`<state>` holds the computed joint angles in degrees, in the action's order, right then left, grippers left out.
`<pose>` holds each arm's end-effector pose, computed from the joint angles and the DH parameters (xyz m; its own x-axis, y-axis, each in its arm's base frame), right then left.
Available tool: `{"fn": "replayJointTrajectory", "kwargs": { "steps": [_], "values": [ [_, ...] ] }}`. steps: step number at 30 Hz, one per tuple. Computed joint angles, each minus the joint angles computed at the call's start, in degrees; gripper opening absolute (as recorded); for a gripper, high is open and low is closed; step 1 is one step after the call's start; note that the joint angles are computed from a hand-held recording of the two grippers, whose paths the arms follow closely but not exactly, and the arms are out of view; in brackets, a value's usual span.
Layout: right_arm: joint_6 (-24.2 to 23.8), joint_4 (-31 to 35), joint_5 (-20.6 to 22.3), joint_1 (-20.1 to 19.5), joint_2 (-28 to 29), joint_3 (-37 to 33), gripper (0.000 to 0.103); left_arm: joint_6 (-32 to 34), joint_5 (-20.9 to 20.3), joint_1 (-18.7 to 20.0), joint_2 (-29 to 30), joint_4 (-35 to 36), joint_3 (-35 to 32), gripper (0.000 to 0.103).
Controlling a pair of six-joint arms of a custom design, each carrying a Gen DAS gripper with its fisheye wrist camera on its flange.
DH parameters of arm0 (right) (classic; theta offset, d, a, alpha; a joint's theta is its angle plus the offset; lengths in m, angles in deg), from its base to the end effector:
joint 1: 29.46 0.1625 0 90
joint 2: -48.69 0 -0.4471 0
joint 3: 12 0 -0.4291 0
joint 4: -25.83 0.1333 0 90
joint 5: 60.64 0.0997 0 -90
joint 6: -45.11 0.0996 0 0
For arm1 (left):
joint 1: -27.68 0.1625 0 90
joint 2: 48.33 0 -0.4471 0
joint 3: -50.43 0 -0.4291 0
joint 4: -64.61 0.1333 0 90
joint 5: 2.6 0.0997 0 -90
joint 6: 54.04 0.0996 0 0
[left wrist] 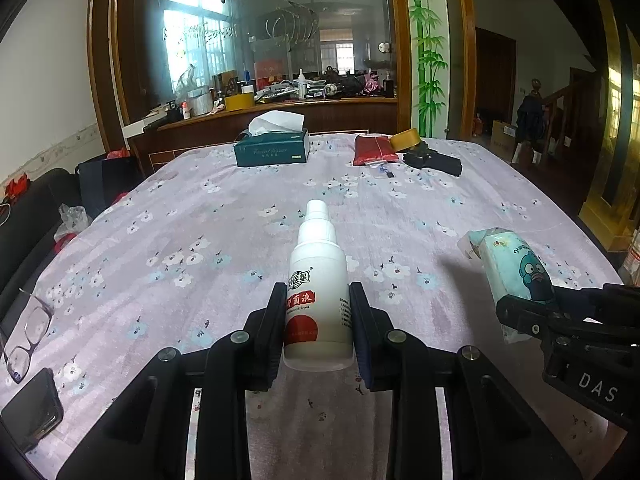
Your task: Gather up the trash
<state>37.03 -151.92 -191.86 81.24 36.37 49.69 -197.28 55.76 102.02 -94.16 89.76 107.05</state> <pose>0.3605 -0.7627 -0.0646 -0.8009 0.0126 0.5987 -0.3936 0.7424 -0.5421 -0.0219 -0.7657 0.2724 -0.6538 0.1947 -0.7312 0.6861 0.5600 -0.4644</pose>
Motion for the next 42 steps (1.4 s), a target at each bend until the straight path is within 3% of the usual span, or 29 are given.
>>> {"fn": "replayJointTrajectory", "kwargs": {
  "steps": [33, 42],
  "values": [
    [0.0, -0.64, -1.2, -0.18, 0.47, -0.59, 0.037, 0.12, 0.54, -0.33, -1.48, -1.97, 2.03, 0.028],
    [-0.05, -4.03, -3.42, 0.37, 0.09, -0.1, 0.037, -1.28, 2.48, -0.26, -1.42, 0.36, 1.39, 0.028]
  ]
}}
